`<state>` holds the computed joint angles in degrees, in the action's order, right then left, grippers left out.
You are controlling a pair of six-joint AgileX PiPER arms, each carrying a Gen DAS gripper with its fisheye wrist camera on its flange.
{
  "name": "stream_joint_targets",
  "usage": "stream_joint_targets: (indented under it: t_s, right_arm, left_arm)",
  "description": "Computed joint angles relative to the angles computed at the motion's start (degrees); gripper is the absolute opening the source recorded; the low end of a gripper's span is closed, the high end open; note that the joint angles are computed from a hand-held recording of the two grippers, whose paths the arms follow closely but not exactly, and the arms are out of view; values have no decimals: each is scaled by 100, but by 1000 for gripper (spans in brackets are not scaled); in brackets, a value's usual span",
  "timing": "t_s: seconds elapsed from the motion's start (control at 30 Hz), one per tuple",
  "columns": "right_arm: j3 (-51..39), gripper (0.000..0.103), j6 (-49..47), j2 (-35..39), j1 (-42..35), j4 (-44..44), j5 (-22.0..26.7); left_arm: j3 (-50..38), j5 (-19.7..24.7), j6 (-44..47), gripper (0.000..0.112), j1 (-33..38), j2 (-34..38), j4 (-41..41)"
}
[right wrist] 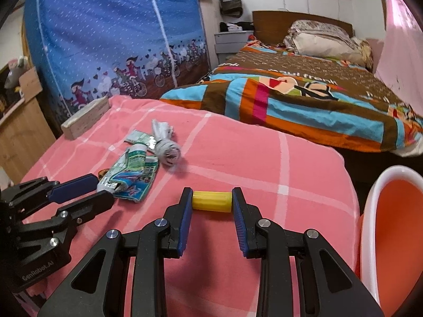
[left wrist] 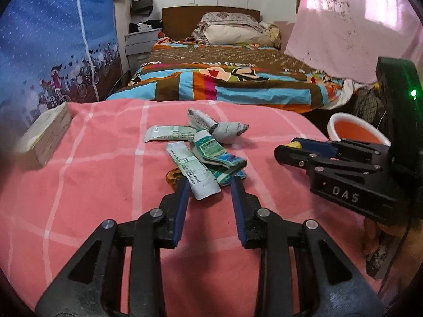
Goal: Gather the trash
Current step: 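Close the left tool on the white strip, then lift both held items and carry them over the orange bucket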
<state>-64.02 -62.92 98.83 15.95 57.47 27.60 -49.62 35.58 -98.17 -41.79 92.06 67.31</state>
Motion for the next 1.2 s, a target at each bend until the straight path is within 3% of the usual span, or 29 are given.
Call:
stream_joint_targets:
  t_s: [0.1, 0.23, 0.47, 0.63, 0.9, 1.2]
  right_arm:
    - [-22, 28, 7, 32, -66, 63, 90]
    - [-1, 28, 18, 5, -15, -8, 38]
    - [23, 28, -39, -24, 27, -48, 9]
    - [80, 28, -157, -58, 42, 0, -6]
    - [123, 28, -350, -86, 32, 139, 17]
    - [415, 28, -1301, -295, -77, 1021, 76]
  left_arm:
    - [-162, -90, 453, 36, 195, 132, -432]
    - [-4, -336, 232, 34, 342, 22, -365]
    - [123, -354, -127, 13, 353, -55, -210]
    - [307, -638, -428, 10, 475, -182, -6]
    - [469, -545, -1013, 4, 237, -313, 697]
    - [671, -446, -1526, 4, 93, -512, 1104]
